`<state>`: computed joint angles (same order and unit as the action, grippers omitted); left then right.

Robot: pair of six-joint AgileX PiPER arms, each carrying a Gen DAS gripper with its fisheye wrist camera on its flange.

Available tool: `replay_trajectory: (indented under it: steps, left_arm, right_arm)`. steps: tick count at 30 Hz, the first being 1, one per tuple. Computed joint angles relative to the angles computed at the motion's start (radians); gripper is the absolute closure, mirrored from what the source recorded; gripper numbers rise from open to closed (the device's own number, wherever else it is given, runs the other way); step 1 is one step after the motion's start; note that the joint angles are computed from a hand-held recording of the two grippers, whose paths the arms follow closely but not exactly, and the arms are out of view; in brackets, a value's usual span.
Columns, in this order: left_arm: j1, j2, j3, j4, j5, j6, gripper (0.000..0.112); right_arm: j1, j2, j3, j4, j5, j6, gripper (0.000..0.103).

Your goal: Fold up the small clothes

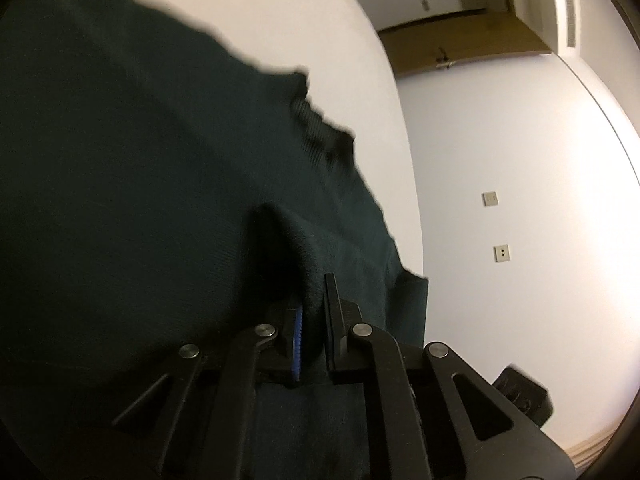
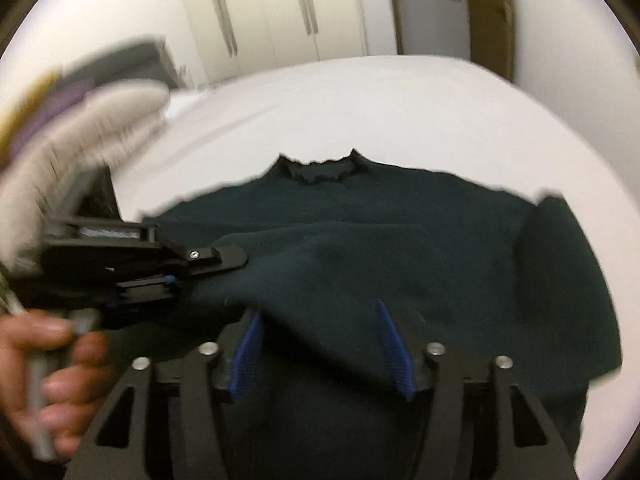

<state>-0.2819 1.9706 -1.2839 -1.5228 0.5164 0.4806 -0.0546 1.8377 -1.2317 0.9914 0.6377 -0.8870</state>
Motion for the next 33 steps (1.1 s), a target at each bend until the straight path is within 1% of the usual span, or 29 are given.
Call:
replay_trajectory:
  steps: [1,3,5,6,7,8,10,13,15,18,21,23,25,28,29,31,33]
  left_arm:
    - [0.001,-0.019,-0.001,0.031,-0.021,-0.019,0.106]
    - [0.002,-0.053,-0.004,0.101,-0.055,-0.056,0.106]
    - [0.001,-0.086,-0.011,0.232,-0.093,-0.146,0.106]
    - [-0.003,-0.097,-0.02,0.332,-0.115,-0.215,0.106]
    - [-0.009,-0.105,-0.025,0.432,-0.134,-0.297,0.106]
    - [-0.013,-0.113,-0.024,0.499,-0.148,-0.351,0.106]
    - [-0.005,-0.118,-0.016,0.558,-0.154,-0.399,0.106]
    - [-0.005,-0.126,-0.001,0.653,-0.167,-0.472,0.106]
    - [-0.007,-0.132,0.01,0.711,-0.171,-0.518,0.106]
    - [-0.003,-0.13,0.017,0.738,-0.178,-0.534,0.106]
    - [0.007,-0.124,0.02,0.717,-0.168,-0.496,0.106]
    - [0.003,-0.102,0.01,0.716,-0.157,-0.485,0.106]
    - [-0.008,-0.081,0.002,0.725,-0.168,-0.497,0.106]
    - [-0.006,-0.075,0.023,0.626,-0.188,-0.412,0.106]
    - [-0.001,-0.074,0.029,0.579,-0.189,-0.371,0.106]
    - [0.002,-0.065,0.025,0.535,-0.191,-0.338,0.106]
    - [0.004,-0.067,0.028,0.488,-0.192,-0.303,0.106]
  right_arm:
    - [-0.07,-0.007,0.024,0.087,0.072,-0.03,0.036]
    - [-0.203,0.004,0.057,0.2,0.202,-0.034,0.036]
    - [-0.34,0.059,0.081,0.305,0.335,-0.007,0.036]
    - [-0.398,0.099,0.087,0.355,0.395,0.012,0.034]
    - [-0.447,0.145,0.094,0.403,0.444,0.037,0.034]
    - [-0.478,0.176,0.1,0.432,0.472,0.062,0.034]
    - [-0.51,0.218,0.112,0.49,0.516,0.074,0.034]
    - [-0.485,0.245,0.091,0.528,0.544,0.073,0.034]
    - [-0.462,0.285,0.058,0.569,0.559,0.106,0.034]
    - [-0.447,0.33,0.023,0.645,0.554,0.126,0.034]
    - [-0.452,0.372,-0.003,0.709,0.556,0.147,0.034]
    - [-0.457,0.385,-0.027,0.723,0.545,0.151,0.035]
    - [-0.462,0.386,-0.042,0.728,0.523,0.148,0.035]
    - [-0.47,0.378,-0.032,0.728,0.525,0.155,0.035]
    - [-0.467,0.373,-0.029,0.71,0.525,0.169,0.035]
    - [-0.462,0.349,-0.002,0.652,0.53,0.201,0.035]
    - [-0.439,0.32,0.034,0.62,0.507,0.21,0.035]
